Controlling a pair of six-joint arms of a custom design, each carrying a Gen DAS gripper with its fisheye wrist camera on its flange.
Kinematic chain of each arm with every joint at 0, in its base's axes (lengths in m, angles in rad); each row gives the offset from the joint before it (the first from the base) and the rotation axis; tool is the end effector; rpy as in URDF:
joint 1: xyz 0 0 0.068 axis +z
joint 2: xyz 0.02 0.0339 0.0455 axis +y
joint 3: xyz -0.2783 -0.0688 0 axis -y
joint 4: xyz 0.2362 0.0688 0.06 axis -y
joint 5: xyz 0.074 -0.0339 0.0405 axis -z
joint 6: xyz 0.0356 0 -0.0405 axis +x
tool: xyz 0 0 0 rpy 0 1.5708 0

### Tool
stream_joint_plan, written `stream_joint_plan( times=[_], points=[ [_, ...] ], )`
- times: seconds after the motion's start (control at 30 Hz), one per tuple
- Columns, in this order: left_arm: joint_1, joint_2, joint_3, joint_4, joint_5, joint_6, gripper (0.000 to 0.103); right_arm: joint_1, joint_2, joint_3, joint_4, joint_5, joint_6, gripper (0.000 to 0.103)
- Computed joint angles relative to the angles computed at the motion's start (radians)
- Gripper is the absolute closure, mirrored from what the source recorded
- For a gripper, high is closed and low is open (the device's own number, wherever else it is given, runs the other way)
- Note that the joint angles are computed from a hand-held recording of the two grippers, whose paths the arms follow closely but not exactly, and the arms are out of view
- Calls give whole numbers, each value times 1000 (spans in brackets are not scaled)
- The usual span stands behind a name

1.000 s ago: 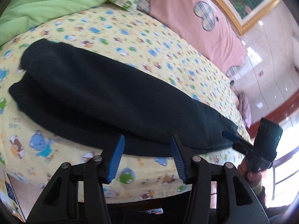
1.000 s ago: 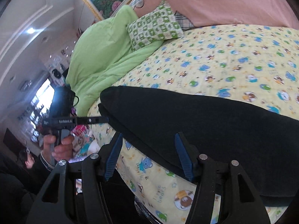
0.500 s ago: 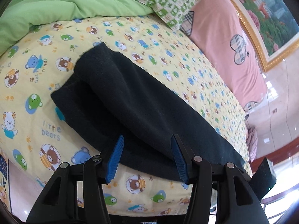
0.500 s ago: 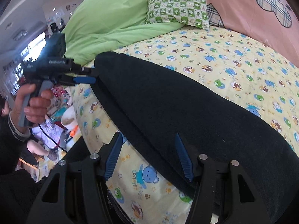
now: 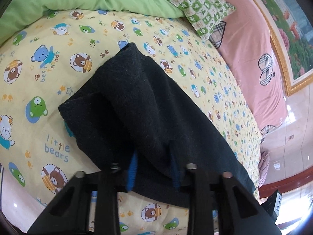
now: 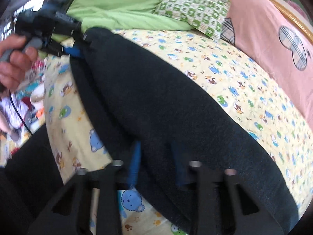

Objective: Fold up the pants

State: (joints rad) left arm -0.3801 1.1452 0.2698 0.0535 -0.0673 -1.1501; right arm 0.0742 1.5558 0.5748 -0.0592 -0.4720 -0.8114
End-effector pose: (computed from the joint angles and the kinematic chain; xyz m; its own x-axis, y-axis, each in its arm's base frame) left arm 0.1653 -0.0635 0.1438 -0.5769 -0.7503 -0.3230 -0.4870 0.6334 -0.6013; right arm 0.2487 0.0347 0.1377 -0.3779 -0.6758 -0.6328 -0.8272 0.5534 -0.0970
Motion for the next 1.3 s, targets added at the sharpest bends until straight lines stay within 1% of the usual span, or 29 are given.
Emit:
stream_joint_plan(
  times=[0.03,0.07,0.13,0.2,0.27,0.3,0.37,0.43,0.5,0.6,0.67,0.73,0.77,0.8,0.83,0.87,0.9,0.97,1.03,1.1,1.17,1.3],
  points=[
    [-7,-5,-2,3,-7,-5,92,-2,2,9,-14,-12,9,87],
    [-16,-13,-1,-1,-21,-5,92,-16,5,26,-44,-34,9,93],
    [-65,-60,20,-65,-78,-16,94,-33,-4,49,-94,-85,7,96],
    [-121,-137,37,-136,-138,-43,95,-57,-42,51,-133,-130,-6,96],
    [-206,-218,59,-227,-234,-76,95,-94,-89,55,-201,-191,-53,96],
    [-225,-237,64,-253,-250,-83,94,-107,-103,57,-229,-208,-78,96],
    [-243,-236,62,-275,-252,-91,94,-115,-113,59,-272,-212,-111,96],
    [-244,-205,51,-279,-239,-107,94,-101,-97,46,-259,-189,-118,96],
    [-225,-184,-2,-220,-194,-135,94,-74,-70,28,-221,-149,-106,96],
    [-221,-169,-57,-165,-170,-162,92,-54,-20,30,-203,-109,-66,96],
    [-227,-188,-82,-155,-168,-184,90,-57,13,50,-227,-114,-53,94],
    [-244,-230,-84,-194,-186,-204,88,-66,0,56,-255,-127,-52,89],
    [-255,-245,-75,-230,-199,-215,84,-68,-9,61,-270,-133,-50,85],
    [-269,-259,-61,-276,-217,-232,77,-74,-12,68,-288,-144,-53,82],
    [-289,-275,-46,-325,-241,-253,71,-85,-17,83,-323,-164,-59,75],
    [-313,-289,-34,-374,-270,-278,56,-94,-16,93,-341,-181,-62,68],
    [-333,-307,-25,-414,-299,-297,49,-104,-15,102,-358,-200,-66,66],
    [-358,-342,-12,-477,-337,-324,49,-119,-24,123,-398,-236,-65,64],
    [-339,-379,-16,-499,-324,-320,49,-121,-35,136,-406,-251,-47,64],
    [-305,-403,-28,-494,-297,-308,46,-123,-33,149,-422,-272,-34,64],
    [-248,-426,-45,-473,-251,-283,46,-123,-18,176,-443,-296,-10,64],
    [-189,-405,-41,-455,-209,-253,46,-119,10,218,-438,-312,66,64]
  ],
)
